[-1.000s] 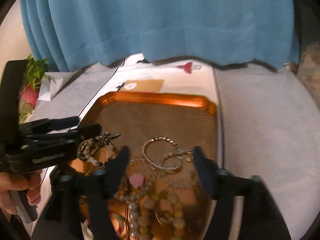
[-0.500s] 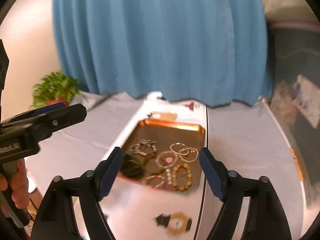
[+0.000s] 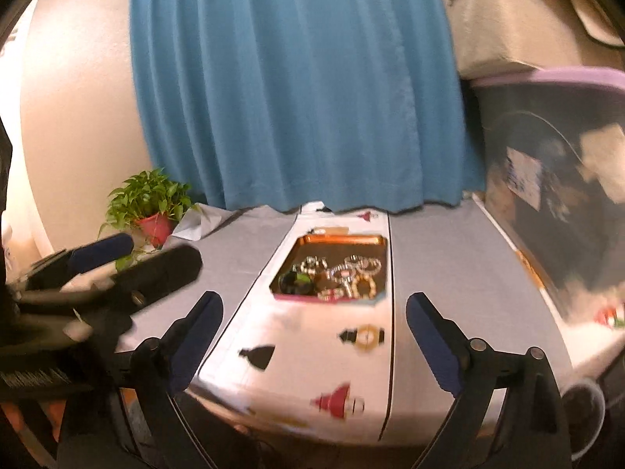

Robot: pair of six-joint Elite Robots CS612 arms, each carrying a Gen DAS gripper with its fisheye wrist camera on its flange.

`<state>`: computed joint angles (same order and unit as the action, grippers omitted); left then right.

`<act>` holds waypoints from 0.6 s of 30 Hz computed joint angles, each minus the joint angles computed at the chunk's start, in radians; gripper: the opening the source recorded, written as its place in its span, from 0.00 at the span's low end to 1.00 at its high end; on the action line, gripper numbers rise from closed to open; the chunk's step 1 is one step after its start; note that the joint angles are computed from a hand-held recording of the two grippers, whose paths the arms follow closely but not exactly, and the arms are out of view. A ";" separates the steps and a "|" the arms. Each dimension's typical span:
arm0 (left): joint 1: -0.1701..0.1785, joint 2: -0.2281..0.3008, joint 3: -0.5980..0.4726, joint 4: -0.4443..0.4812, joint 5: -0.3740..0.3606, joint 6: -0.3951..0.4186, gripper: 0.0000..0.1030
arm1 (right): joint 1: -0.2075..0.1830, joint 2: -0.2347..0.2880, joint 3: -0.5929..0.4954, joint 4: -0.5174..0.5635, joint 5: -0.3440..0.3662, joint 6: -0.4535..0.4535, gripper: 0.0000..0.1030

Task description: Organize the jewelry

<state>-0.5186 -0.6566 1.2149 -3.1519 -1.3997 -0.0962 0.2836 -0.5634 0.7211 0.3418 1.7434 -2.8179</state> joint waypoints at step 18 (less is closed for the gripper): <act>-0.042 -0.098 0.148 0.165 0.107 -0.086 1.00 | 0.024 0.032 -0.061 0.292 0.054 0.088 0.92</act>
<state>-0.5601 -0.7547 1.3630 -2.9865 -1.2923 -0.1819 0.3071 -0.5318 0.6600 0.6335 1.7973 -2.7299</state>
